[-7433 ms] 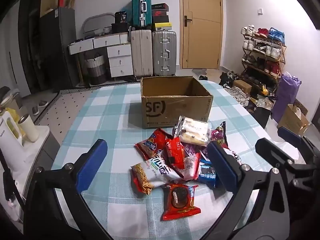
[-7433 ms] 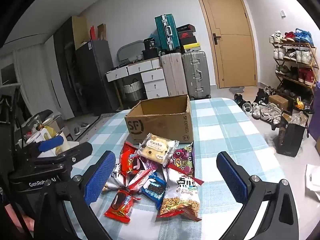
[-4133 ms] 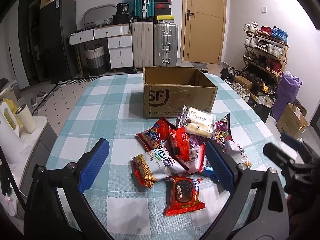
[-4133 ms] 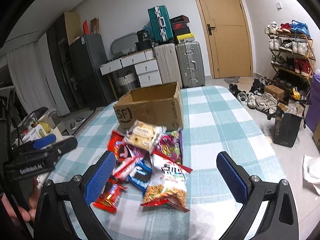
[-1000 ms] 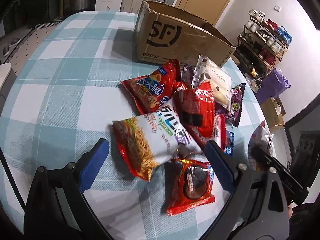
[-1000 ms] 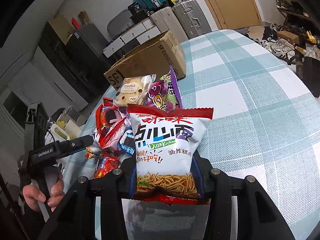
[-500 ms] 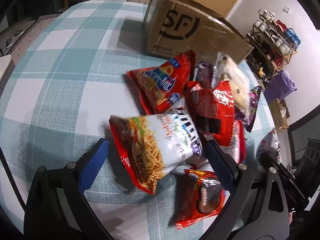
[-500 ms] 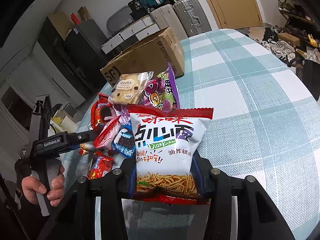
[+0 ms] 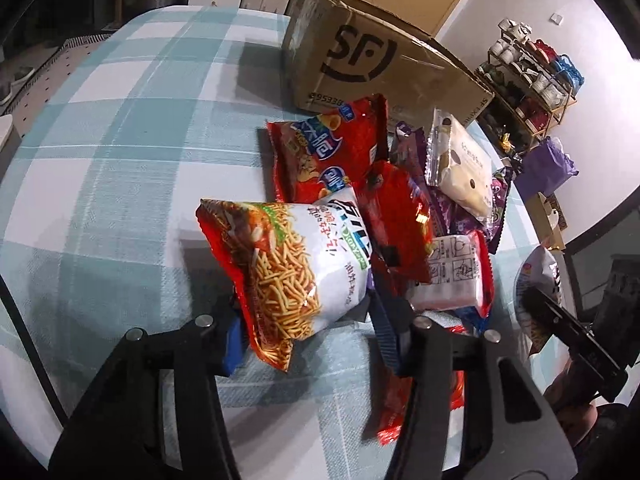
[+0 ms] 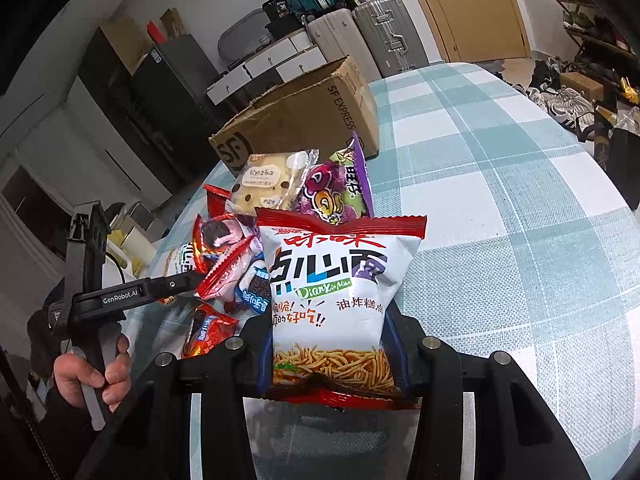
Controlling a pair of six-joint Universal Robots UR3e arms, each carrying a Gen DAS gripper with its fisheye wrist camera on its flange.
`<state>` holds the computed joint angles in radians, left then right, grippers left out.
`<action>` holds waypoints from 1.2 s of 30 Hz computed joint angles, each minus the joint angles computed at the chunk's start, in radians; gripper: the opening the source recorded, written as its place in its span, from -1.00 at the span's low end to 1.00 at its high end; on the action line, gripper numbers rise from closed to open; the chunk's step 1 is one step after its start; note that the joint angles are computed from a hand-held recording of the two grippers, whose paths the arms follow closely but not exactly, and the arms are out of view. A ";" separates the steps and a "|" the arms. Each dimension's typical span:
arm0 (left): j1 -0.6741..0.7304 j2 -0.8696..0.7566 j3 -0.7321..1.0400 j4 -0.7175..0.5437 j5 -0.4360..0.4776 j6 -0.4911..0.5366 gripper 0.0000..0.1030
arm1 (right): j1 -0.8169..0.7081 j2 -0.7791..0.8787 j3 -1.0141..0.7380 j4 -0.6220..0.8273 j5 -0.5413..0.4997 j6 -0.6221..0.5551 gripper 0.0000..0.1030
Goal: Organize snacks
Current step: 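Lift both noodle bags and carry them over the cardboard box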
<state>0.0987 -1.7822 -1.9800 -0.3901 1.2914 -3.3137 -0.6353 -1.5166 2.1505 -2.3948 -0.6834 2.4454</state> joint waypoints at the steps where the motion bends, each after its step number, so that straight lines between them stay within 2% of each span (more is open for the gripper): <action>1: 0.000 0.008 -0.006 -0.002 0.006 0.006 -0.04 | 0.001 0.000 -0.002 0.002 0.000 0.002 -0.12; 17: 0.024 0.188 -0.142 -0.022 0.017 0.018 -0.04 | 0.001 -0.065 0.014 0.041 0.022 -0.011 -0.12; 22: 0.028 0.261 -0.146 -0.053 0.009 0.035 -0.04 | 0.007 -0.103 0.006 0.096 0.034 -0.039 -0.12; 29: -0.002 0.298 -0.054 -0.137 0.011 0.064 -0.04 | 0.026 -0.165 -0.032 0.183 0.083 -0.077 -0.12; 36: -0.069 0.227 0.126 -0.197 0.037 0.068 -0.03 | 0.068 -0.124 -0.145 0.199 0.117 -0.042 -0.12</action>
<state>0.0295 -1.5553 -1.8541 -0.5871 1.3280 -3.2462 -0.5676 -1.6403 2.0056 -2.1963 -0.5666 2.4032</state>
